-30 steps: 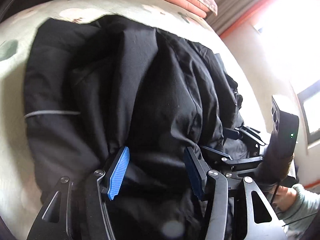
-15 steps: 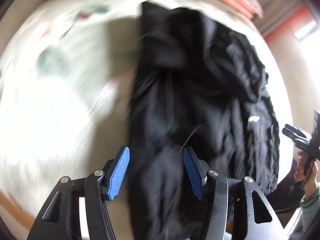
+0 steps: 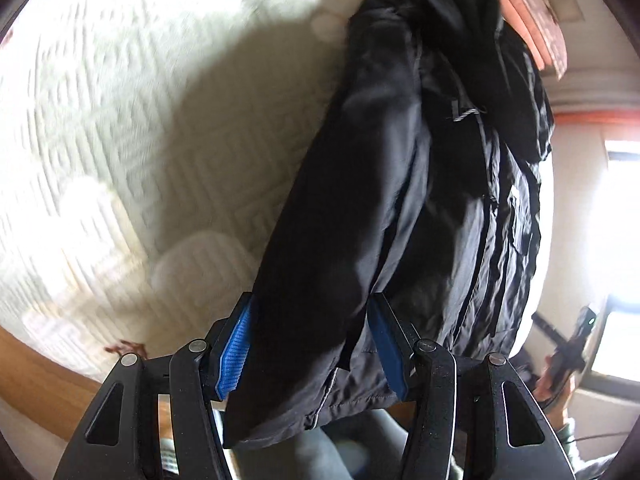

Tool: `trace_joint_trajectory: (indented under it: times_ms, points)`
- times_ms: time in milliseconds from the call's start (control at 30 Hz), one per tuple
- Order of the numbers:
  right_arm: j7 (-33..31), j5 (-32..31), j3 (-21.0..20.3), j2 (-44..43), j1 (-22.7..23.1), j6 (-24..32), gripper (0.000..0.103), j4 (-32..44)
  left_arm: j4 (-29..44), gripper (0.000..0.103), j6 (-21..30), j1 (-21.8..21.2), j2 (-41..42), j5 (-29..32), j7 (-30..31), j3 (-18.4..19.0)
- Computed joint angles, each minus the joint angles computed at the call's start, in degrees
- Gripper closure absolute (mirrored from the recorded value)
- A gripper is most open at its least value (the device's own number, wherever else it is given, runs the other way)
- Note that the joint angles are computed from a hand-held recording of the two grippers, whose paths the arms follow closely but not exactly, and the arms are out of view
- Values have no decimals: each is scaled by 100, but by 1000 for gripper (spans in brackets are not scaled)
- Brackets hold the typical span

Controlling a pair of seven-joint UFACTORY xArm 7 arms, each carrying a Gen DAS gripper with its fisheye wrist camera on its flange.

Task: Fold large clothes

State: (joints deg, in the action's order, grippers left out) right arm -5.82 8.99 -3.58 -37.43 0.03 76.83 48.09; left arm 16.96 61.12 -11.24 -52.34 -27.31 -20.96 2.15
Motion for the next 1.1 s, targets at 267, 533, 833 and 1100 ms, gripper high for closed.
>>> trace_joint_trajectory:
  times_ms: [267,533,833,1100]
  points:
    - [-330,193,-177,-327,-9,349,34,-564,-236,45,37,-233,-195,-260,-1,22]
    - [-651,702,-528,-633,-179,426,29,-1091,-709,37,-143,-117,-743,-597,-37,217]
    - [-871,1093,-569,-544,-199,580,34,-1102,-865,37,70,-192,-1020,-658,-109,186]
    - [-709,1351,-509,-534,-128,634,88,-703,-643,91,300,-31,-1340,-487,93,353]
